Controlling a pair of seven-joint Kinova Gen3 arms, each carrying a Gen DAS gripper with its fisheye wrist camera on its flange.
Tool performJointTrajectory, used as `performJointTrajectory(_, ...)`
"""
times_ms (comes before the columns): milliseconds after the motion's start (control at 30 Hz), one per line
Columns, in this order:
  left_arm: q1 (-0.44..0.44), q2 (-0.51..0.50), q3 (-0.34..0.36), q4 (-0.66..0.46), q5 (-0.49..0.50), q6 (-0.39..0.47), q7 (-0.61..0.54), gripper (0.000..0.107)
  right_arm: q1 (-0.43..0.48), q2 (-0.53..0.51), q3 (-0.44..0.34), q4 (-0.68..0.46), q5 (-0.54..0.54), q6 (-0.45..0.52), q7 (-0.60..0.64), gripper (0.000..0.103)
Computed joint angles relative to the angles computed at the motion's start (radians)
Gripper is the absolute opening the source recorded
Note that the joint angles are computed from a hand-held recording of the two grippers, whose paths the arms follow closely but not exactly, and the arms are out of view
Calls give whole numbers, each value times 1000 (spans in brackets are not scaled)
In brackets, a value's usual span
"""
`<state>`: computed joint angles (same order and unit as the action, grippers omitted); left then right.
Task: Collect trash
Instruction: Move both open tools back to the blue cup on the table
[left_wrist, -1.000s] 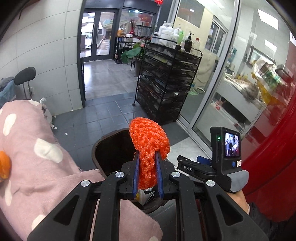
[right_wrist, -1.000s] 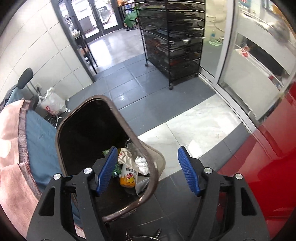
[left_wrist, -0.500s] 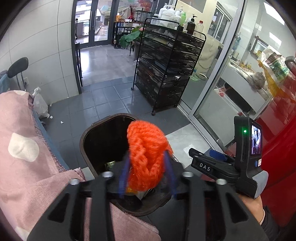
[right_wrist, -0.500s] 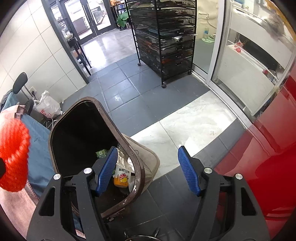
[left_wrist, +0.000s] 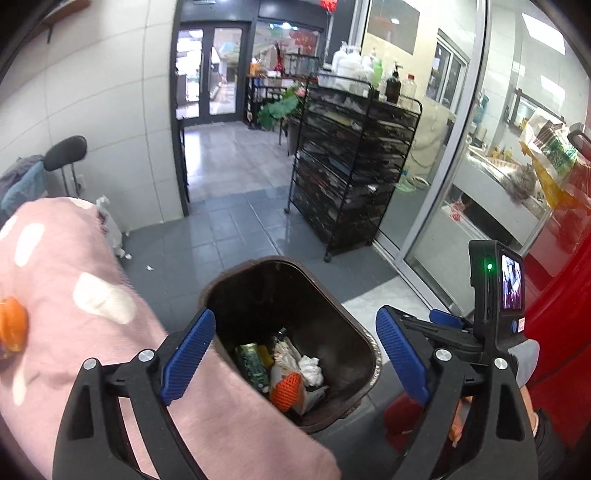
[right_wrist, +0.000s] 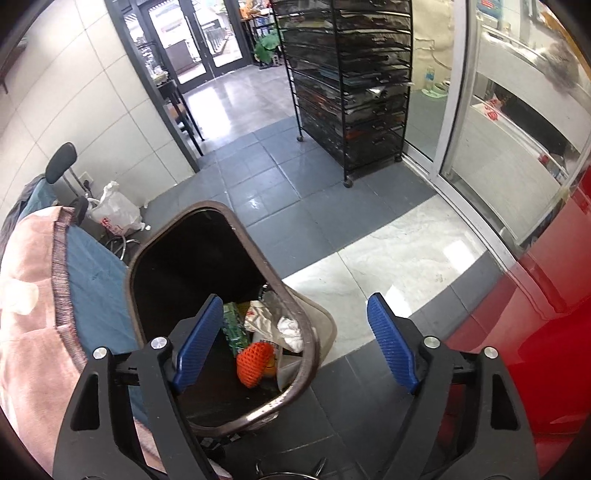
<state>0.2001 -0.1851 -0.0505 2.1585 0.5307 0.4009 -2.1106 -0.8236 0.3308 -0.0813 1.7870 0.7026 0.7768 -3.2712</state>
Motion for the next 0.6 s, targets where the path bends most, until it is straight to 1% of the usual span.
performJointTrajectory(33,-16,-19,12,11,-24,-8,22,89,-4,0,-2,-6,2,2,1,80)
performJointTrajectory(67,-17,-37,6,20,-33,-12,29,89,-7,-1,-5,-14,3,5,7,80)
performJointTrajectory(200,3,-107,-62,53,-24,-16,10,92,-20,2,-15,-46,9,4,35,80)
performJointTrajectory(300,-12,-147,-69,72,-64,-36,41,92,-42,7,-20,-80,18,10,59,80)
performJointTrajectory(400,-39,-186,-77,84,-122,-35,83,92,-65,12,-24,-116,28,16,87,81)
performJointTrajectory(600,-37,-243,-185,103,-161,-7,106,93,-110,32,-34,-200,35,28,168,81)
